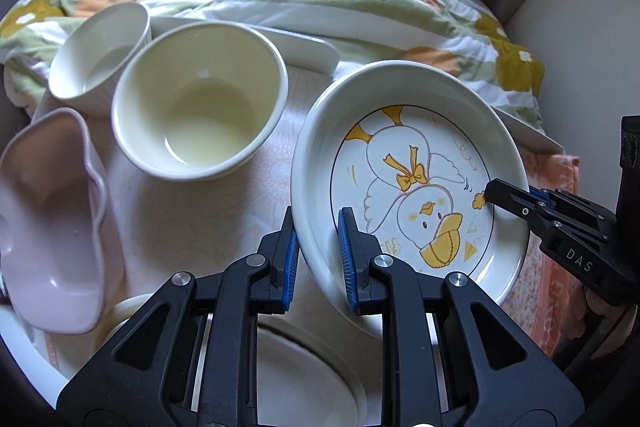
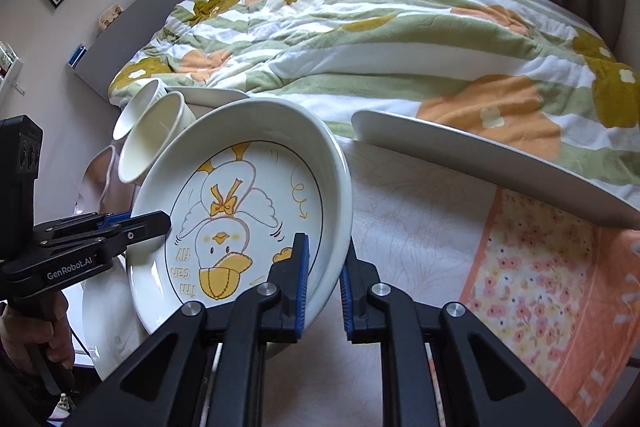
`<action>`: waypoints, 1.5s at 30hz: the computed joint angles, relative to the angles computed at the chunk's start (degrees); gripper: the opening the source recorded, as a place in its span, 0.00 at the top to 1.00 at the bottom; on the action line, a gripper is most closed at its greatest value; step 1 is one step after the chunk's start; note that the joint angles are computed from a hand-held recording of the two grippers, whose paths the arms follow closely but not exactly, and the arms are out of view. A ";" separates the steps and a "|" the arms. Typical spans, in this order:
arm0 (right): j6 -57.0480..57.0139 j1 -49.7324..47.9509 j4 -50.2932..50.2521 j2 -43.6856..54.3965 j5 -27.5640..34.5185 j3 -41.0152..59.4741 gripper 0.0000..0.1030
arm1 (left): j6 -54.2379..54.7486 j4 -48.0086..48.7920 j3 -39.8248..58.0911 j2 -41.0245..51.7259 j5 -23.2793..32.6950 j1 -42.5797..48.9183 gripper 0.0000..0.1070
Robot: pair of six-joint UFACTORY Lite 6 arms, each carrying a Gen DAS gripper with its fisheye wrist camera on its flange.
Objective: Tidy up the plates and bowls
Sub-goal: 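Carry the duck-print plate over the plate stack and lower it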
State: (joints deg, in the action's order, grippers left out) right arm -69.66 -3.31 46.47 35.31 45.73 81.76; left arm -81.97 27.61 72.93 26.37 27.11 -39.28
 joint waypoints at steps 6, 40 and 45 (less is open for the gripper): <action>-0.04 0.35 3.69 -15.59 -4.16 -14.68 0.87 | -1.32 5.09 -10.37 -12.89 -0.65 -1.93 0.84; 83.17 40.54 -39.37 -73.49 -28.65 -70.28 0.87 | -0.34 -1.59 -59.04 -58.26 -2.49 -16.16 0.84; 81.87 39.98 -38.31 -70.63 -30.89 -70.68 0.87 | -1.34 -0.22 -58.29 -53.10 -6.22 -15.28 0.84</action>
State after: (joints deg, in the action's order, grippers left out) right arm 12.21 36.67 8.15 -35.32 14.84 11.08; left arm -83.31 27.39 14.65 -26.73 20.89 -54.57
